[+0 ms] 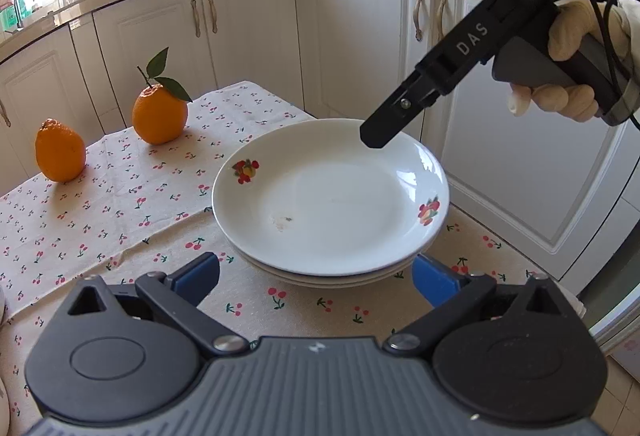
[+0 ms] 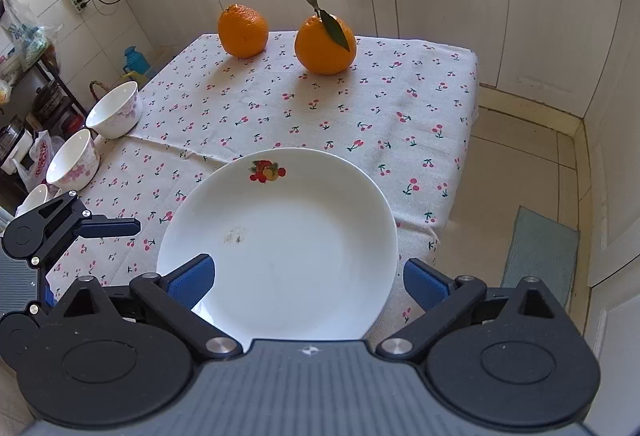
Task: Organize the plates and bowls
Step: 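Lower the white plate onto the plate stack and open the right tool, then move the right tool to the row of white bowls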
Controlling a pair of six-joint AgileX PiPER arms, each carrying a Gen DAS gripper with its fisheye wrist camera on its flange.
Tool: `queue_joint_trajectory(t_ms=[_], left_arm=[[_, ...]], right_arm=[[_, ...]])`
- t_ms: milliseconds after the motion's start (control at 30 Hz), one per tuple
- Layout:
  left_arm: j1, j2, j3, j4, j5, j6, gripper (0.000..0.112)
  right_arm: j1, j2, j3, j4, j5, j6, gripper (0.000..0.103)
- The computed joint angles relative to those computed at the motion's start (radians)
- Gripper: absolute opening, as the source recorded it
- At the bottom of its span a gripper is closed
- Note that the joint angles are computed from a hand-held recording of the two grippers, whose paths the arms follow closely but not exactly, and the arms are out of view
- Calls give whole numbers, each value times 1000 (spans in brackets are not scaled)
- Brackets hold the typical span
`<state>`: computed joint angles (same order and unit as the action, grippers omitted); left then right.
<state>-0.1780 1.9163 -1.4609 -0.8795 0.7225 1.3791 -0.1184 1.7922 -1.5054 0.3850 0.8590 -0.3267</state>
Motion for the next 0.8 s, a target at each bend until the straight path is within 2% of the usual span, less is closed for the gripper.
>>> queue_joint_trajectory(t_ms=[167,267,433,500,733,800], left_arm=[[11,-4,-1,23,-5,-19,102],[20,-9,6,29,-23,-25,102],[59,-16,10,9,-9,-5,102],[89,-25,18,-23,13,30,102],[220,-62,40,-94,86,110,102],[259,-80,55,-121,92,142,102]], right_arm=[[91,-66,73,-138,-79,175,103],[158,-90,90,-246,-95,297,103],[291,-110,107,-482,-100,562,103],[331,-118,121,-530,-115,628,103],[514,-107,128,-847,-128,977,103],[550,-103,126,-887,-143,1042,103]])
